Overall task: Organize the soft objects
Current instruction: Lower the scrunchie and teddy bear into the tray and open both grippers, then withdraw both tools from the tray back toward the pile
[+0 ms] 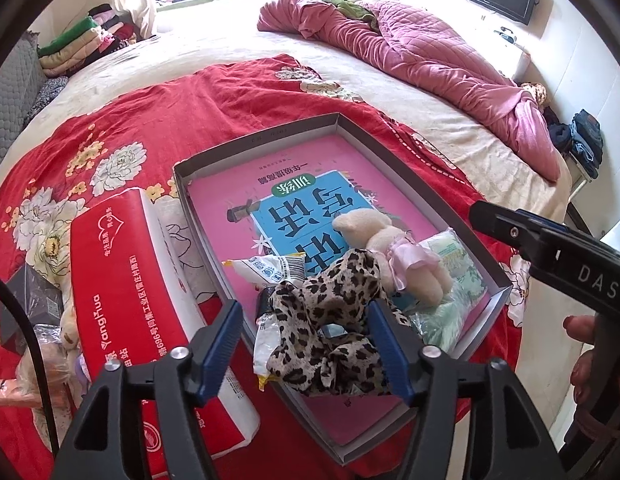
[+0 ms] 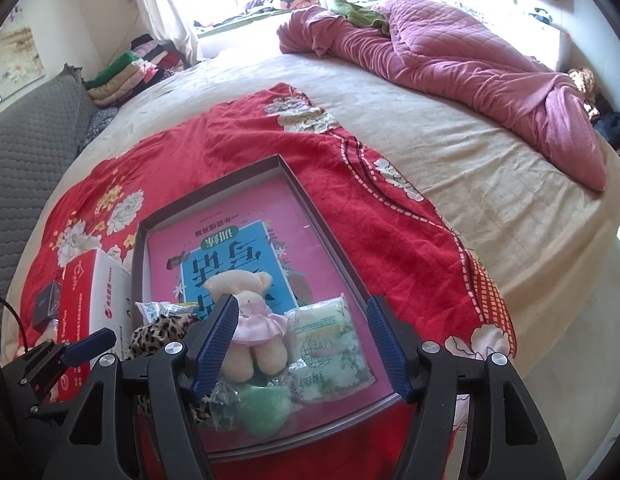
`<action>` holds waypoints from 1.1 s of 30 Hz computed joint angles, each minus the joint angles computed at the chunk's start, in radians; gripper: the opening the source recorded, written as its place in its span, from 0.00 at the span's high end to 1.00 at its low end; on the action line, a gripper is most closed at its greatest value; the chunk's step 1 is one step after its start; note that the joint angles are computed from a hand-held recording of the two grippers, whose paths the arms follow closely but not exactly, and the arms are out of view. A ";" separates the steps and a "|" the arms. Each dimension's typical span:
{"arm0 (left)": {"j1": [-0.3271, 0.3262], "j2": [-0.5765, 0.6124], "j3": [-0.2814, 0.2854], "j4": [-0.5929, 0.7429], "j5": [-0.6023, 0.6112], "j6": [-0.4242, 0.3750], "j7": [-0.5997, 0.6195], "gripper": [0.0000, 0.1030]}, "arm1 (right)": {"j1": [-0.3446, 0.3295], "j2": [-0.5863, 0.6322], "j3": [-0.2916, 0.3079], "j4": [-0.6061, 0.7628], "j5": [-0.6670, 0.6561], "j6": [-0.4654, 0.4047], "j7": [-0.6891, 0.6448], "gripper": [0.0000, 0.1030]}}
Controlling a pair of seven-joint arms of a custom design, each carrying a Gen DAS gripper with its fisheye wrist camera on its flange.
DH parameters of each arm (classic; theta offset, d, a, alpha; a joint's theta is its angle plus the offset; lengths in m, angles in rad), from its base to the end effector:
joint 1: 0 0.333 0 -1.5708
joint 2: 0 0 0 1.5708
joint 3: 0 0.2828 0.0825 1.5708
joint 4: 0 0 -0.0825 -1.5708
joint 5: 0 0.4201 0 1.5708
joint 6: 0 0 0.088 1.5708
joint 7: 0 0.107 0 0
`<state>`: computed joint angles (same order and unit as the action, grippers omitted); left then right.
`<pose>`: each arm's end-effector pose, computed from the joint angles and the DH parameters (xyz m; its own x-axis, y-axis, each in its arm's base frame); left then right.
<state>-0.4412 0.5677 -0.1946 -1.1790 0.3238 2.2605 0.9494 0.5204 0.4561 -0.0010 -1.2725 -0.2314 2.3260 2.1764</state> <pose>0.6536 -0.4224 0.4912 -0.1257 -0.9861 0.1087 -0.8535 0.0516 -0.5185 0.6612 0.3736 0.5275 0.0603 -0.9905 -0.1233 -0.8166 0.0221 -0.5767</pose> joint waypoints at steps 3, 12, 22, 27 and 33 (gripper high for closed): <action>0.002 -0.008 -0.002 -0.007 -0.004 0.008 0.001 0.34 | 0.007 -0.007 -0.005 -0.005 -0.017 -0.003 0.011 0.33; 0.004 -0.034 -0.001 -0.028 0.001 0.020 -0.017 0.28 | 0.017 -0.021 -0.012 -0.010 -0.060 -0.010 0.038 0.29; 0.005 -0.105 0.000 -0.095 0.042 0.055 -0.053 0.24 | 0.024 -0.057 -0.006 -0.041 -0.102 -0.010 0.060 0.28; 0.005 -0.142 -0.002 -0.126 0.067 0.058 -0.071 0.23 | 0.029 -0.082 0.000 -0.062 -0.124 -0.010 0.079 0.27; 0.011 -0.199 -0.008 -0.181 0.091 0.078 -0.097 0.17 | 0.037 -0.120 0.009 -0.097 -0.163 -0.003 0.106 0.27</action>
